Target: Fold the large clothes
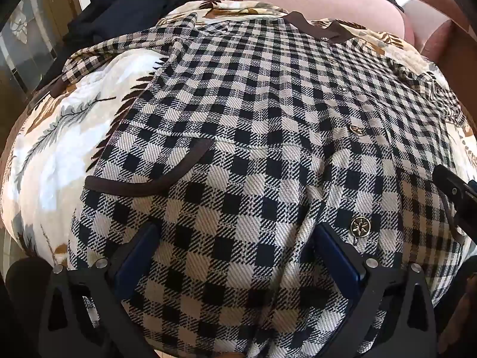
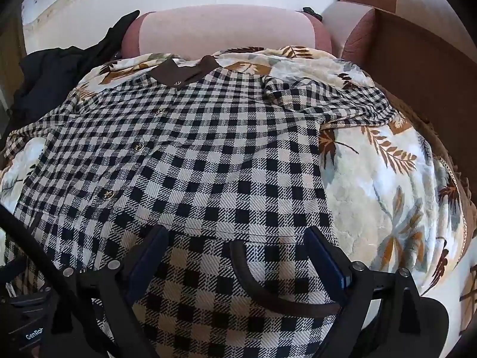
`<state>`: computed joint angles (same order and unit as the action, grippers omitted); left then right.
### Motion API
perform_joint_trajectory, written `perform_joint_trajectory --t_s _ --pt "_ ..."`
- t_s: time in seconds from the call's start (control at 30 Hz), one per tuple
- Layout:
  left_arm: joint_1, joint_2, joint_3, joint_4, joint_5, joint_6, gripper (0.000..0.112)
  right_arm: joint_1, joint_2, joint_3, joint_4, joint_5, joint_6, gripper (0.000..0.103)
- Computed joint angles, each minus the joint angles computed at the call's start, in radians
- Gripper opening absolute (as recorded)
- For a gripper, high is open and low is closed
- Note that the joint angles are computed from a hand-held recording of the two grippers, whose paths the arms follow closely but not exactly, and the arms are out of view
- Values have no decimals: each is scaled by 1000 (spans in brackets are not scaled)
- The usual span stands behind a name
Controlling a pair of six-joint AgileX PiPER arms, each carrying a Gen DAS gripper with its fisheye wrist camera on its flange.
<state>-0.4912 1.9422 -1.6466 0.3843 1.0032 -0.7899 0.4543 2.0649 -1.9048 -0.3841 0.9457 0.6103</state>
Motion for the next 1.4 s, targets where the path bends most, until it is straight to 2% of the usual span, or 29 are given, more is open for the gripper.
perform_joint_trajectory --t_s 0.3,0.5,0.53,0.63,1.4 --pt "-11 8 -15 17 11 -14 103 8 8 -4 -22 4 21 95" --pt "-8 -17 28 15 -14 -18 103 34 14 -16 -40 16 42 95" --pt "-3 -7 3 4 0 -2 103 15 -8 17 -25 -10 17 95" --pt "0 -6 2 1 -3 -1 103 16 -12 26 -34 -12 13 95" --pt "-5 -17 23 23 -21 -18 103 16 7 18 -44 11 5 95"
